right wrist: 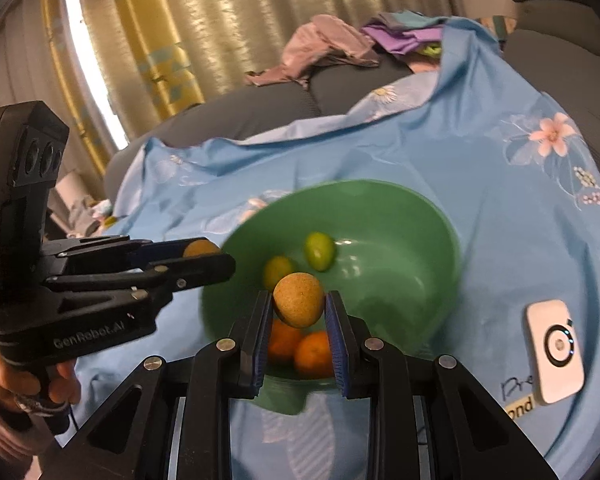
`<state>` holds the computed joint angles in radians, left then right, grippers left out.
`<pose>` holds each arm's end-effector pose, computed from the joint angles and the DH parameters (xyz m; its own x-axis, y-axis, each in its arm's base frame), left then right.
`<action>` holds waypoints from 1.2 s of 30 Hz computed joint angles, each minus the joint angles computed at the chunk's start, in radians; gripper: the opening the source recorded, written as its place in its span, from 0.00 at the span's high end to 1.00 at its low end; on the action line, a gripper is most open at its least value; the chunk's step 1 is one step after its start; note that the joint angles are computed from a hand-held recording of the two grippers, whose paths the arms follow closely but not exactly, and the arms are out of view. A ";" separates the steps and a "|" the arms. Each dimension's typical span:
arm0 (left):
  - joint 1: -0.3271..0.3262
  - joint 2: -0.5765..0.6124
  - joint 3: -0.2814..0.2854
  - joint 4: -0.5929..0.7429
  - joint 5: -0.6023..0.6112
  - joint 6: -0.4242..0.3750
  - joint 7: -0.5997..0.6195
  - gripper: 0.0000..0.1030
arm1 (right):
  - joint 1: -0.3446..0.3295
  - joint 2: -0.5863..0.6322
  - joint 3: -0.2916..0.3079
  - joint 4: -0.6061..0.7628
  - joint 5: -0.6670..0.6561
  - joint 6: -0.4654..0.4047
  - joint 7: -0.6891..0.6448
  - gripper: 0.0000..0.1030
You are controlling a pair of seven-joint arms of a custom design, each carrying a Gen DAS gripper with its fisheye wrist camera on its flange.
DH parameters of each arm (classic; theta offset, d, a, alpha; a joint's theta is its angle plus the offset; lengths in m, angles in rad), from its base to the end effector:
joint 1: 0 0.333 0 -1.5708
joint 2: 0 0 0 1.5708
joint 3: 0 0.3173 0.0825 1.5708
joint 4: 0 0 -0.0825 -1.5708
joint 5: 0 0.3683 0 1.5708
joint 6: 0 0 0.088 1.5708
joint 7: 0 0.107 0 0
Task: Organize fruits
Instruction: 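Carry both tan fruits over the green bowl and open both tools, then move both open tools back toward the red cherry tomatoes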
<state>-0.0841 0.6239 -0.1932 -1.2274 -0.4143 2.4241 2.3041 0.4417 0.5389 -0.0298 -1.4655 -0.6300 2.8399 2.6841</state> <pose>0.7414 -0.1668 0.4837 -0.6650 -0.7444 0.0608 -0.5852 0.4687 -0.6617 0.6605 0.3278 0.4672 -0.0373 -0.9630 -0.2669 -0.6309 0.2298 -0.7410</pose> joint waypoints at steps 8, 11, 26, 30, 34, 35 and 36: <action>-0.025 0.035 0.019 0.037 0.050 -0.024 -0.042 0.68 | -0.002 -0.001 0.000 -0.005 0.012 -0.047 0.006 0.72; -0.020 0.021 0.019 0.016 0.049 -0.003 -0.047 0.39 | 0.002 -0.007 -0.004 -0.010 0.006 -0.047 0.023 0.72; 0.085 -0.256 0.068 -0.409 -0.060 0.171 -0.089 0.01 | -0.029 -0.045 0.086 -0.074 0.024 0.054 0.002 0.70; 0.127 -0.328 0.071 -0.519 -0.117 0.210 -0.080 0.01 | -0.036 0.004 0.160 -0.002 0.126 0.014 -0.159 0.70; 0.175 -0.392 0.056 -0.603 -0.248 0.245 -0.001 0.01 | -0.003 0.048 0.183 0.084 0.193 -0.038 -0.281 0.70; 0.187 -0.408 0.052 -0.621 -0.292 0.251 0.028 0.01 | 0.012 0.060 0.183 0.112 0.200 -0.056 -0.305 0.70; 0.195 -0.422 0.051 -0.636 -0.331 0.258 0.055 0.01 | 0.021 0.065 0.179 0.123 0.210 -0.061 -0.321 0.70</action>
